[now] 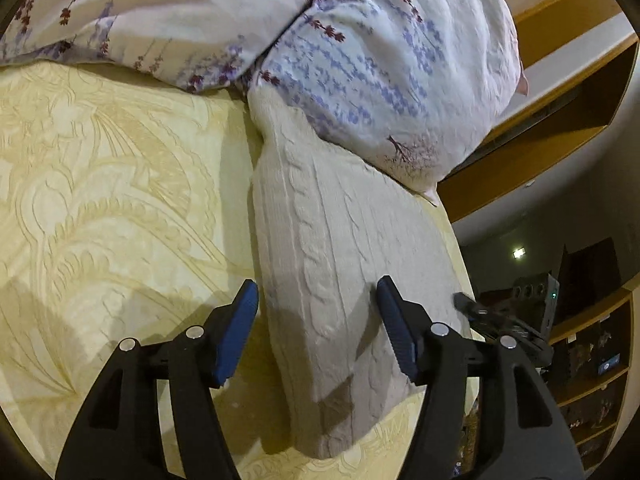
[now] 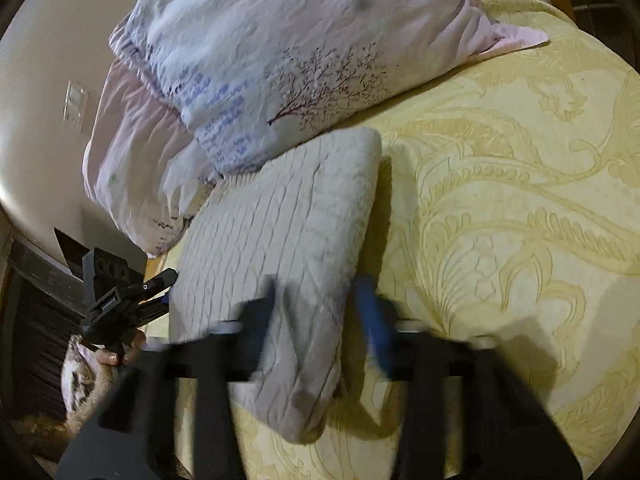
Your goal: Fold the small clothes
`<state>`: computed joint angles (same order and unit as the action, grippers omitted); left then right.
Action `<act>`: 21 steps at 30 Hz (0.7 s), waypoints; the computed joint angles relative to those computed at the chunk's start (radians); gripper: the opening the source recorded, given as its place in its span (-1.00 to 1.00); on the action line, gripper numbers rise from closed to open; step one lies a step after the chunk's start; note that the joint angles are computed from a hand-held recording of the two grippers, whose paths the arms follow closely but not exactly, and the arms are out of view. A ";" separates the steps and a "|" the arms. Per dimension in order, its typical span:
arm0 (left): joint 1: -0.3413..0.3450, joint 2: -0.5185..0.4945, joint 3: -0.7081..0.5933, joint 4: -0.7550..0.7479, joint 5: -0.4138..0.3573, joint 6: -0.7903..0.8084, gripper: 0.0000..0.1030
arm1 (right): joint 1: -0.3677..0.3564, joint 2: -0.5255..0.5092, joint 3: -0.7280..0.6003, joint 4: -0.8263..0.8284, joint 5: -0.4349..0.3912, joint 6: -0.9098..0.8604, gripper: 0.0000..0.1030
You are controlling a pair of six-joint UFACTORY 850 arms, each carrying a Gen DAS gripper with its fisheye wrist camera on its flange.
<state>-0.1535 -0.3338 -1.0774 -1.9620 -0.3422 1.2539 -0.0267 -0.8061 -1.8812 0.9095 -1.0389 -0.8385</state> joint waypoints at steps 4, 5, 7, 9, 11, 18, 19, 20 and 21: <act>-0.017 0.003 0.003 -0.035 0.037 0.033 0.20 | 0.004 0.006 0.017 -0.026 0.082 0.042 -0.81; -0.020 0.001 0.001 -0.043 0.042 0.040 0.20 | 0.008 0.001 0.013 -0.038 0.095 0.057 -0.82; -0.025 0.000 -0.001 -0.046 0.056 0.052 0.20 | 0.014 -0.018 -0.007 -0.072 0.097 0.098 -0.82; -0.038 -0.002 -0.005 -0.088 0.086 0.100 0.24 | 0.015 -0.018 -0.009 -0.080 0.089 0.092 -0.80; -0.041 0.004 -0.009 -0.050 0.106 0.072 0.38 | 0.004 -0.014 -0.011 -0.046 0.060 0.084 -0.58; -0.030 -0.019 -0.056 0.016 0.096 0.016 0.83 | -0.023 -0.104 -0.164 0.028 -0.070 0.180 0.34; -0.029 -0.028 -0.070 0.054 0.110 -0.022 0.85 | -0.020 -0.122 -0.192 0.016 -0.081 0.203 0.35; -0.031 -0.038 -0.085 0.106 0.129 -0.073 0.86 | -0.016 -0.141 -0.223 0.003 -0.093 0.225 0.35; -0.032 -0.042 -0.092 0.139 0.140 -0.105 0.86 | -0.011 -0.166 -0.261 -0.009 -0.108 0.250 0.35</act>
<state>-0.1855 -0.3755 -1.1692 -1.8231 -0.2020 1.1487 -0.0380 -0.9724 -2.1425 0.9002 -1.1468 -0.5880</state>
